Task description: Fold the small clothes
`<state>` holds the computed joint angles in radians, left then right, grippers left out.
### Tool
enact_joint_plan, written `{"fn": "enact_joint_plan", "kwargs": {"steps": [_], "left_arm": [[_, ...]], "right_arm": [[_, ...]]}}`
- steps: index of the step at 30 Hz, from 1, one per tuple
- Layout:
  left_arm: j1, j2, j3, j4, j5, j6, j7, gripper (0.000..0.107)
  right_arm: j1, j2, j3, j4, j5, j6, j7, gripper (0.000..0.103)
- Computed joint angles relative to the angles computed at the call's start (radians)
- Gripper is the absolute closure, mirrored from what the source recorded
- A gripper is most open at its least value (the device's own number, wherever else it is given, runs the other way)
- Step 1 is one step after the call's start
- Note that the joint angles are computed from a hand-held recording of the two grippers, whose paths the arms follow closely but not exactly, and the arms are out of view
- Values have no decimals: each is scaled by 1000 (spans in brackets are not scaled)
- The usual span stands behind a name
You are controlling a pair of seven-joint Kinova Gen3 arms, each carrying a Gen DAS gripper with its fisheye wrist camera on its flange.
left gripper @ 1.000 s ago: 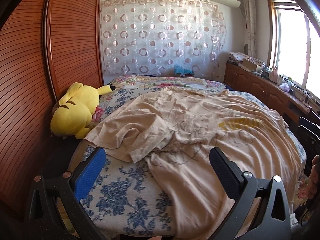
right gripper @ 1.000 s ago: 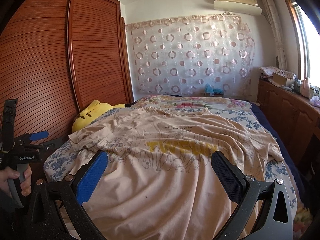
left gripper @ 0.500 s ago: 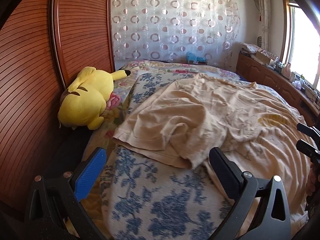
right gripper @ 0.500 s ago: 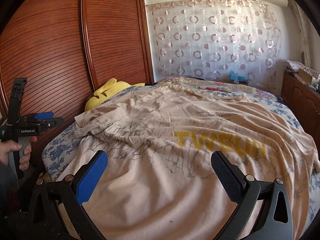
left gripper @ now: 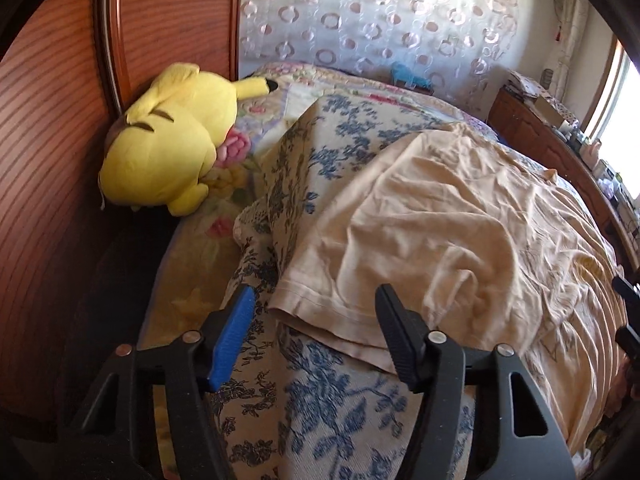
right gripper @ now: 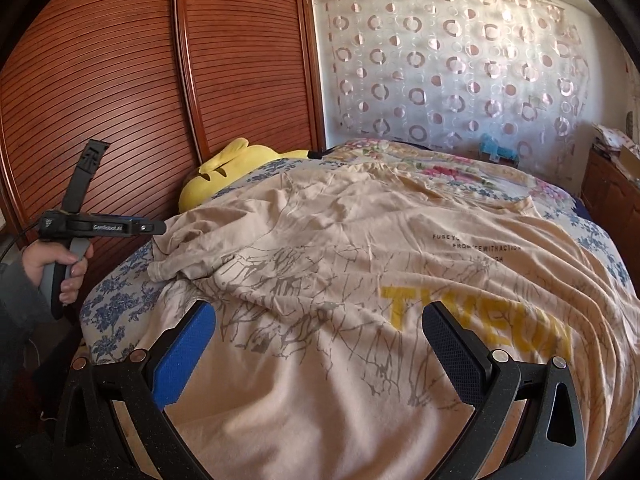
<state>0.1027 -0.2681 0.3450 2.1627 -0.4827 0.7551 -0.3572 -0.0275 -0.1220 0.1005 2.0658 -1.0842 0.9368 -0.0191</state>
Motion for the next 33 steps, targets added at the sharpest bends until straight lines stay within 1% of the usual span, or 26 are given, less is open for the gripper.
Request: {"fn": "enact_joint_plan", "kwargs": {"steps": [1, 3, 5, 6, 8, 9, 11, 12, 13, 14, 15, 17, 19, 22, 24, 26, 28, 31, 33], "left_arm": [[1, 9, -13, -1, 11, -1, -13, 53], [7, 12, -33, 5, 25, -15, -34, 58], [12, 5, -53, 8, 50, -30, -66, 64], [11, 5, -62, 7, 57, -35, -85, 67], [6, 13, -45, -3, 47, -20, -102, 71], [7, 16, -46, -7, 47, -17, -114, 74], [11, 20, -53, -16, 51, -10, -140, 83], [9, 25, -40, -24, 38, 9, -132, 92], [-5, 33, -9, -37, 10, 45, -108, 100], [-2, 39, 14, -47, -20, 75, -84, 100], [10, 37, 18, -53, -36, 88, -74, 102], [31, 31, 48, -73, -78, 123, -44, 102], [62, 31, 74, -109, -113, 166, -41, 102], [107, 26, 70, -164, -120, 166, -79, 102], [126, 36, 66, -203, -117, 149, -107, 102], [144, 63, 55, -252, -108, 122, -151, 102], [168, 110, 47, -321, -96, 109, -208, 102], [218, 185, 38, -419, -99, 119, -267, 102], [258, 246, 35, -500, -105, 147, -309, 102]], "right_arm": [[-6, 4, -10, 1, 5, -13, -6, 0], [-12, 10, -20, 3, 22, -37, -12, 0], [-12, 5, -53, 8, 62, -97, -48, 0], [-26, 6, -59, 6, 74, -113, -71, 0], [-46, -3, -43, 8, 71, -116, -74, 0], [-51, -4, -39, 8, 72, -113, -74, 0], [-57, -5, -32, 8, 73, -108, -75, 0], [-58, -6, -30, 7, 75, -106, -79, 0], [-59, -7, -26, 7, 75, -103, -81, 0], [-59, -9, -23, 7, 74, -101, -84, 0], [-61, -6, -21, 10, 66, -105, -79, 0], [-62, 6, -20, 12, 50, -111, -68, 0], [-58, 8, -22, 11, 50, -110, -73, 0], [-54, 4, -19, 17, 35, -106, -61, 0], [-50, 3, -17, 18, 28, -102, -55, 0], [-47, 2, -14, 22, 16, -100, -46, 0], [-41, 4, -10, 22, 8, -94, -39, 0], [-29, -6, -3, 23, 8, -92, -29, 0], [-21, -20, 10, 31, -3, -105, -3, 0]]}}
